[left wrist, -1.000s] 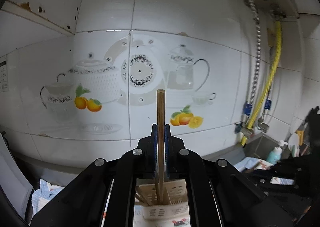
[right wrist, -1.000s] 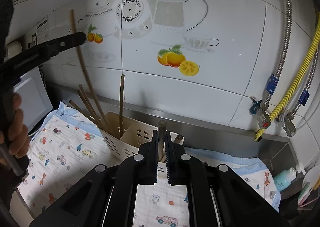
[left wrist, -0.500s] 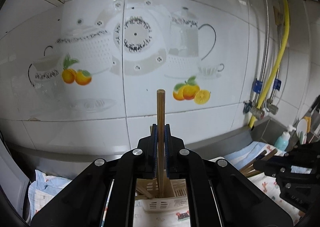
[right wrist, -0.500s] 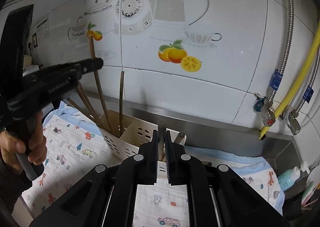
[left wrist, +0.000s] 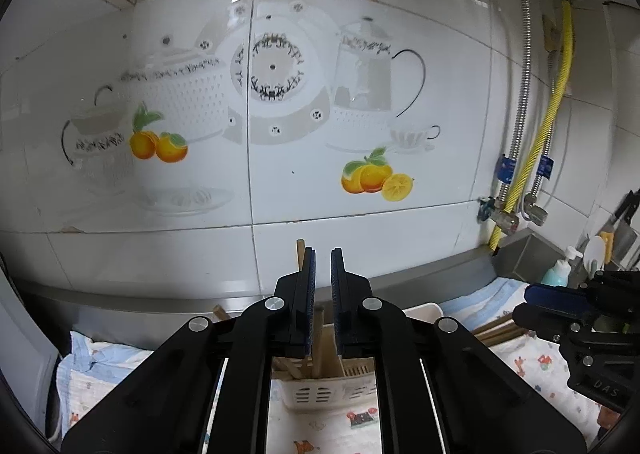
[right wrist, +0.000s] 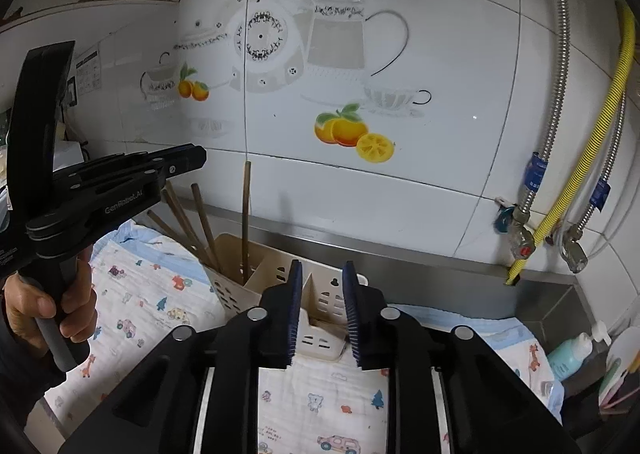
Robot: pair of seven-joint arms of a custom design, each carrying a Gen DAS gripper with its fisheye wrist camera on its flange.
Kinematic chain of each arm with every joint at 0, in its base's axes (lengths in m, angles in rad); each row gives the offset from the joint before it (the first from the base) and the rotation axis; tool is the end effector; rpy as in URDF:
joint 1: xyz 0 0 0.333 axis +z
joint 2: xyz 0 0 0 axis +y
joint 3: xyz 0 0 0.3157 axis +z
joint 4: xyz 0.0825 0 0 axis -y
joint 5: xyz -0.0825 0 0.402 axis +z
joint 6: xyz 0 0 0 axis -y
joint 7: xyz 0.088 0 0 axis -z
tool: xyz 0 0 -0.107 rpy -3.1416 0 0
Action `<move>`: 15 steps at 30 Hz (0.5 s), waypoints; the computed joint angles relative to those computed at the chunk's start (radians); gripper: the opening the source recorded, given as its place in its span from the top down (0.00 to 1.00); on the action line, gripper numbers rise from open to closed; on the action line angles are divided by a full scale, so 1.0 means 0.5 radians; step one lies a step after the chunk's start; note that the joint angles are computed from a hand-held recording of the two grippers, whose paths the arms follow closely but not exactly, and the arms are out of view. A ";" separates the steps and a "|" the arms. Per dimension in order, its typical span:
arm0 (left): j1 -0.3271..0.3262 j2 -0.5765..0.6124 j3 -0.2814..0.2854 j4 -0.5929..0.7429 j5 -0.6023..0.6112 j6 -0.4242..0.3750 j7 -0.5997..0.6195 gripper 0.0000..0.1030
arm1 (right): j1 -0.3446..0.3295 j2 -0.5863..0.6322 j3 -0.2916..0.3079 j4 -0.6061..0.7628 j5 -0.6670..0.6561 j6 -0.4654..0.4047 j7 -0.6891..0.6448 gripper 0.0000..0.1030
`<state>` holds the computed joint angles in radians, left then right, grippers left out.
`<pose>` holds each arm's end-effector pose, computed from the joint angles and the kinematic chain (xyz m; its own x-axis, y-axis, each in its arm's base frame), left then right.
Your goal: Organize utensils
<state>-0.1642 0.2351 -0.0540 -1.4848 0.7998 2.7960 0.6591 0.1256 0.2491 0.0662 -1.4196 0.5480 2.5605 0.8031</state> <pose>0.6747 -0.1786 0.6560 0.0637 -0.9967 0.0506 -0.3727 -0.0708 -0.9253 0.6939 0.1200 0.6608 0.5572 -0.8276 0.0680 -0.4195 -0.3513 -0.8371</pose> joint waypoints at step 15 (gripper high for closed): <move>0.144 -0.594 -0.159 -0.732 0.331 -0.007 -0.432 0.44 | 0.075 -0.533 -0.053 -0.776 0.362 0.282 -0.247 0.48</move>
<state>-0.0924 -0.0619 -0.1336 -1.8507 0.9652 2.7926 0.4432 0.1629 -0.0174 0.0395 -1.8074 0.7288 2.7013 0.6795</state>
